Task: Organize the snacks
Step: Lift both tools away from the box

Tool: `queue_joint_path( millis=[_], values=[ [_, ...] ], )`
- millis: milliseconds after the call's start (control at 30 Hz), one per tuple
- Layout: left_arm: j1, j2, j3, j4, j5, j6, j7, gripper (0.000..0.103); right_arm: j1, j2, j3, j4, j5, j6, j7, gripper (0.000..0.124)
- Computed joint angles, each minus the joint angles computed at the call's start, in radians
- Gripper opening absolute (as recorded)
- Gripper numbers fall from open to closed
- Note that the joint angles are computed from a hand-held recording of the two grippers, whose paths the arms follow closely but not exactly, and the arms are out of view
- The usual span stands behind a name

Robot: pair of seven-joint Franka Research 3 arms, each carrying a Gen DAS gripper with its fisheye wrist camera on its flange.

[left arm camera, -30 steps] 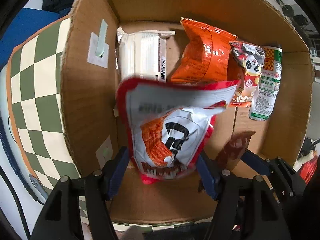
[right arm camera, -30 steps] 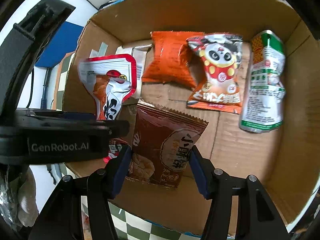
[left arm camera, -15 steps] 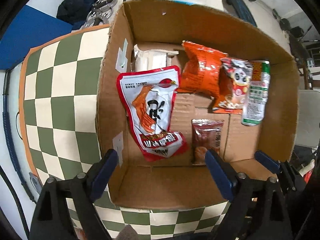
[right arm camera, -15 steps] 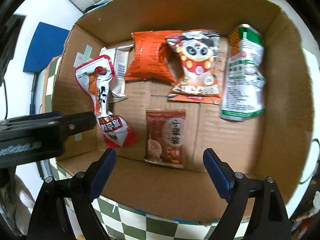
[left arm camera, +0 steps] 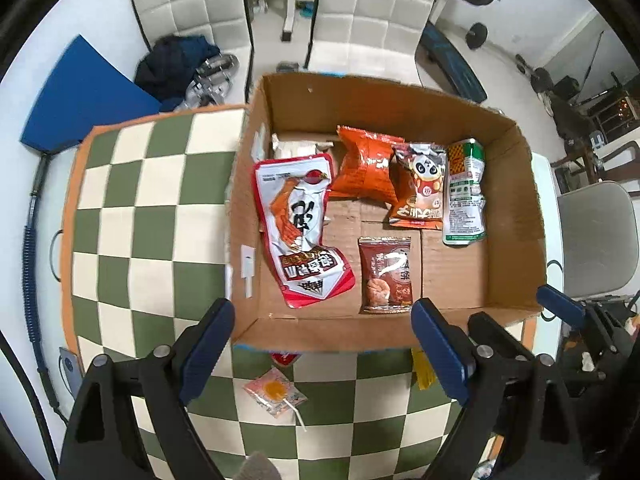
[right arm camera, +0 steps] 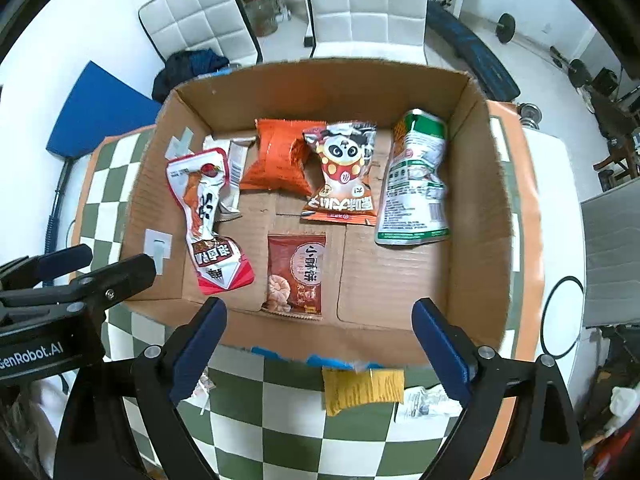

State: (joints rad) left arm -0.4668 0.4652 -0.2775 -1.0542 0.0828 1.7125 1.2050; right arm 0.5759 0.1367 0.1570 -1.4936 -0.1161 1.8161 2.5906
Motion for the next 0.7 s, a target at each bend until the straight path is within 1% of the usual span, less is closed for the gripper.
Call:
queue_joint_path(
  millis=[167, 267, 533, 700],
  values=[
    [0.021, -0.145, -0.001, -0.188, 0.020, 0.127, -0.016, 0.090, 0.018, -0.040, 0.013, -0.008, -0.047, -0.018, 0.049, 0.096],
    [0.035, -0.198, -0.007, -0.249, 0.018, 0.168, -0.021, 0.090, 0.025, -0.063, 0.024, -0.011, -0.075, -0.030, 0.077, 0.097],
    [0.050, -0.284, -0.019, -0.328, 0.019, 0.227, -0.019, 0.090, 0.033, -0.106, 0.053, -0.005, -0.123, -0.058, 0.137, 0.097],
    [0.052, -0.314, -0.020, -0.357, 0.027, 0.246, -0.040, 0.090, 0.032, -0.132, 0.063, -0.015, -0.129, -0.041, 0.167, 0.097]
  ],
)
